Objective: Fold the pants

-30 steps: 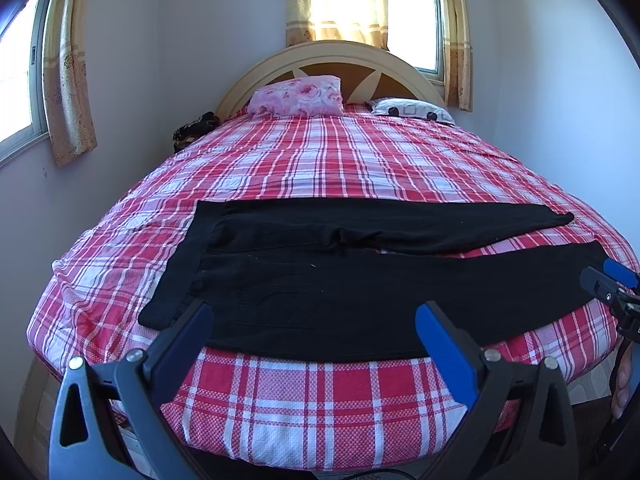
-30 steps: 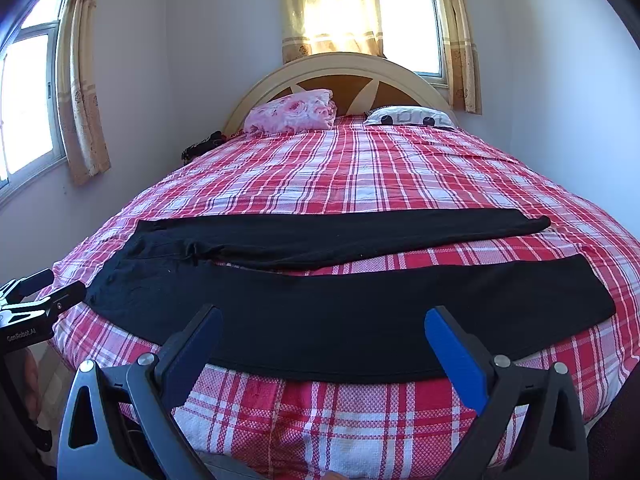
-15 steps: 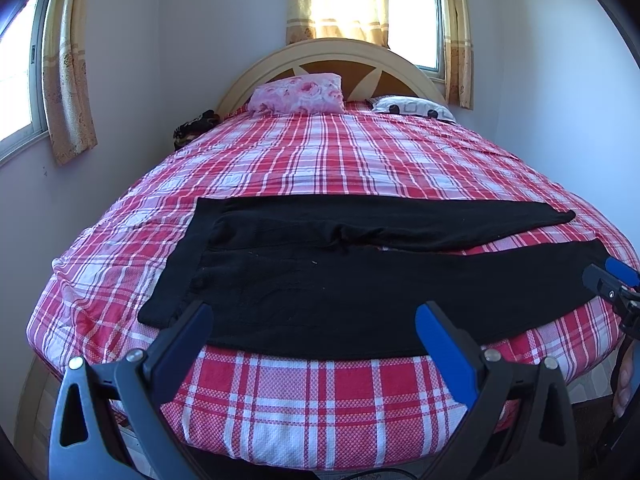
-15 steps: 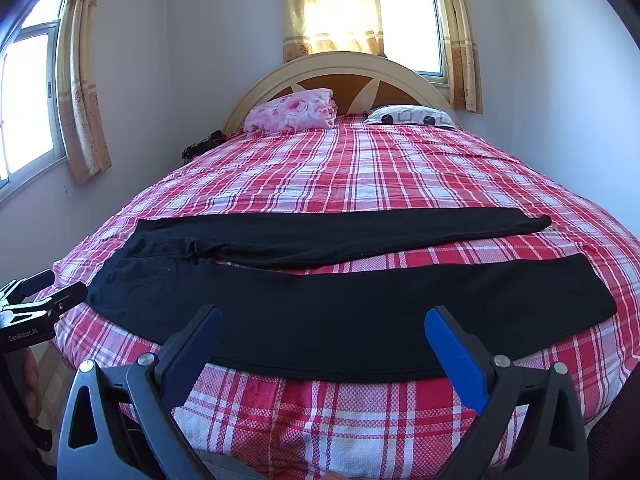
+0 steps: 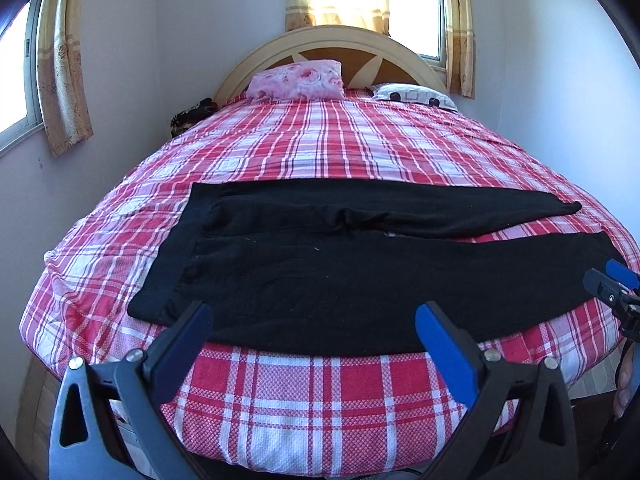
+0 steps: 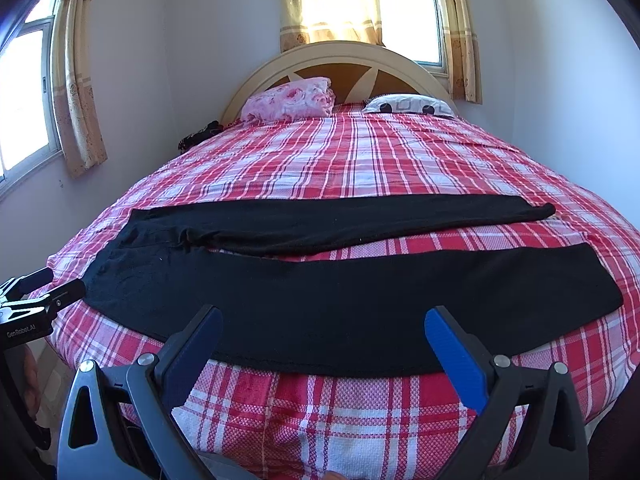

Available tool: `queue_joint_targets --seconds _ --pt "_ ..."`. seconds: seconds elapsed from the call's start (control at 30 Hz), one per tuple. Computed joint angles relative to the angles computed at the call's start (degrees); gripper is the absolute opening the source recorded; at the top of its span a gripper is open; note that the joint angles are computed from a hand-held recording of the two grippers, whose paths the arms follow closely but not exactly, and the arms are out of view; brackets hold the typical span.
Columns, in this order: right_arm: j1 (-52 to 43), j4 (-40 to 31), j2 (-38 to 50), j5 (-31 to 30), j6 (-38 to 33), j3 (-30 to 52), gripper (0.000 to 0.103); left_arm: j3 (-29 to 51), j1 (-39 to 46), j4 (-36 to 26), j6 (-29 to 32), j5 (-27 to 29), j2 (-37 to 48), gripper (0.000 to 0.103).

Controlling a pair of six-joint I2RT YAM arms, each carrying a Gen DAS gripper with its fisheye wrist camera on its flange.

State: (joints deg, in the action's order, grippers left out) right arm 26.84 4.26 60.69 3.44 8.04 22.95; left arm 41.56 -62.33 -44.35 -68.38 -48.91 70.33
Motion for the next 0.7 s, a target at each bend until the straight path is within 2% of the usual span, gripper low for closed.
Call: queue_joint_targets --seconds 0.13,0.33,0.43,0.53,0.6,0.7 --pt "-0.68 2.17 4.7 -0.6 0.12 0.47 0.102 -1.57 2.85 3.86 3.33 2.46 0.4 0.103" --pt "-3.61 5.07 9.25 -4.62 -0.23 2.3 0.102 -3.84 10.9 9.56 14.1 6.42 -1.58 0.103" --pt "-5.98 5.11 11.89 -6.85 -1.72 5.2 0.102 -4.98 18.66 13.36 23.69 9.73 -4.85 0.103" --pt "-8.98 3.06 15.38 -8.23 -4.24 9.96 0.102 -4.98 28.92 17.49 35.82 12.52 -6.12 0.103" --pt "-11.74 1.68 17.52 -9.44 -6.05 13.39 0.102 -4.38 37.3 21.29 43.55 15.55 -4.94 0.103" --pt "-16.41 -0.01 20.64 -13.33 -7.51 18.08 0.102 -2.02 49.06 26.26 51.01 22.94 -0.64 0.1"
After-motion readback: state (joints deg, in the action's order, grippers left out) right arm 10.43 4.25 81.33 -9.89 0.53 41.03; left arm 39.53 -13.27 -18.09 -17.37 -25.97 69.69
